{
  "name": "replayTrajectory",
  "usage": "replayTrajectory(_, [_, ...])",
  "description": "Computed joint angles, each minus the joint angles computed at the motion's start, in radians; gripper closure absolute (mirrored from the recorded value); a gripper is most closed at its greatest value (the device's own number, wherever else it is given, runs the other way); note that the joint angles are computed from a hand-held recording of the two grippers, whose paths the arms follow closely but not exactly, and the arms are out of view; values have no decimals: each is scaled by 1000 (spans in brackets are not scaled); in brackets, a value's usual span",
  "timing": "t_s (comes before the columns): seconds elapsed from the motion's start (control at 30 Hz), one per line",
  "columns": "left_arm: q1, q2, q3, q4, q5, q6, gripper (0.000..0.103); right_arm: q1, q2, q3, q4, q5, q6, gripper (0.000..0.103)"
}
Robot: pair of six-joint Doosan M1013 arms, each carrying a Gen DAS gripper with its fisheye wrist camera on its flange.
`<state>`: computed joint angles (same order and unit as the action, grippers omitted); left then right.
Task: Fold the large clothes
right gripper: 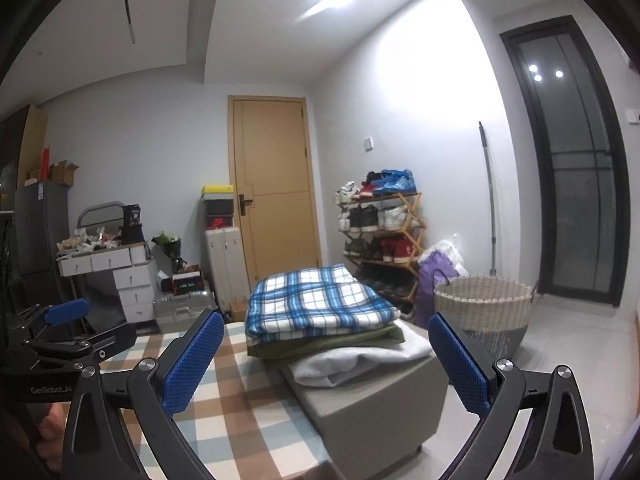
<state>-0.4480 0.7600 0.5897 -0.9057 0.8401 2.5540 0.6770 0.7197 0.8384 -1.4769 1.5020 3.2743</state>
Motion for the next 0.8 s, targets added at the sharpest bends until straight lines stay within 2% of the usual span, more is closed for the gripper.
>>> replayTrajectory(0.57, [6,-47,70,-51,-6,95,1,7,-5,11,-22,-14,-14,0])
replayTrajectory(0.8, [6,-49,72,-50,-9,97,1,8,-7,14,-34,-16,-17,0])
